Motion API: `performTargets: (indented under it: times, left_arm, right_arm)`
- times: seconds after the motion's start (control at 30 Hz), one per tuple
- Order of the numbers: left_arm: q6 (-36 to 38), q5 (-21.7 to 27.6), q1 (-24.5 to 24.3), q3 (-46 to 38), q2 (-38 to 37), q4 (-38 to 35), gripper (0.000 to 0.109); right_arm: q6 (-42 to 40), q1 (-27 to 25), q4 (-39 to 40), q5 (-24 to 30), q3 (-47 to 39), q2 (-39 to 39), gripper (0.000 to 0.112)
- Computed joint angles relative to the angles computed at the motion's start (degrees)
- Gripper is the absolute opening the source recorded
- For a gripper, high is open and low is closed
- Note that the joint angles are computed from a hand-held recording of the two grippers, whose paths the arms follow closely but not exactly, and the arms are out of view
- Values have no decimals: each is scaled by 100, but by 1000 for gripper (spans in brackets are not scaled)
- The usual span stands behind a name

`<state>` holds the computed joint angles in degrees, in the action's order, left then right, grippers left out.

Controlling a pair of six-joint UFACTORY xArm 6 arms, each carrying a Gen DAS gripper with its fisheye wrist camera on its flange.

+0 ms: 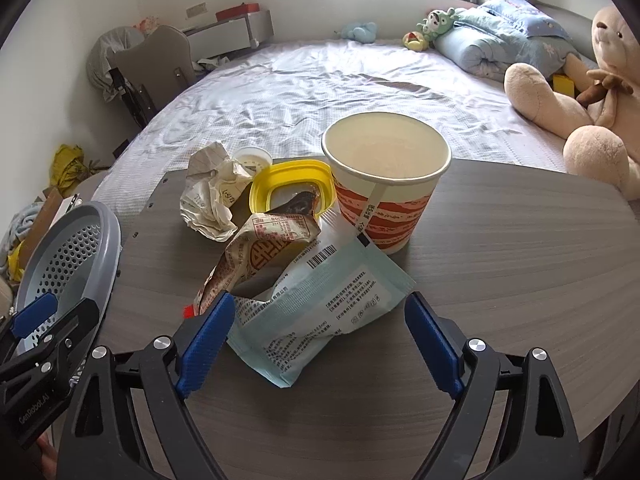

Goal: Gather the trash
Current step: 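Grasp the light-blue wrapper packet with the right gripper while the left gripper approaches the snack wrapper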

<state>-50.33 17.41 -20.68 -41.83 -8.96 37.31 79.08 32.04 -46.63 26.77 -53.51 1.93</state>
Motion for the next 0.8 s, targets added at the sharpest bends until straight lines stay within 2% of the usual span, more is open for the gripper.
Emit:
performTargets:
  times: [0.1,0.27,0.8]
  left_arm:
    - [67,-58,14,27,8,-95,73]
    - [166,-112,20,67,-19,-193,73]
    - [282,-146,-74,45,11,-329,73]
  right_arm:
    - [-137,81,127,338,-232,208,86]
    - [-260,142,195,549,-246,251,86]
    - [-92,-104,152,739,893,-798,86]
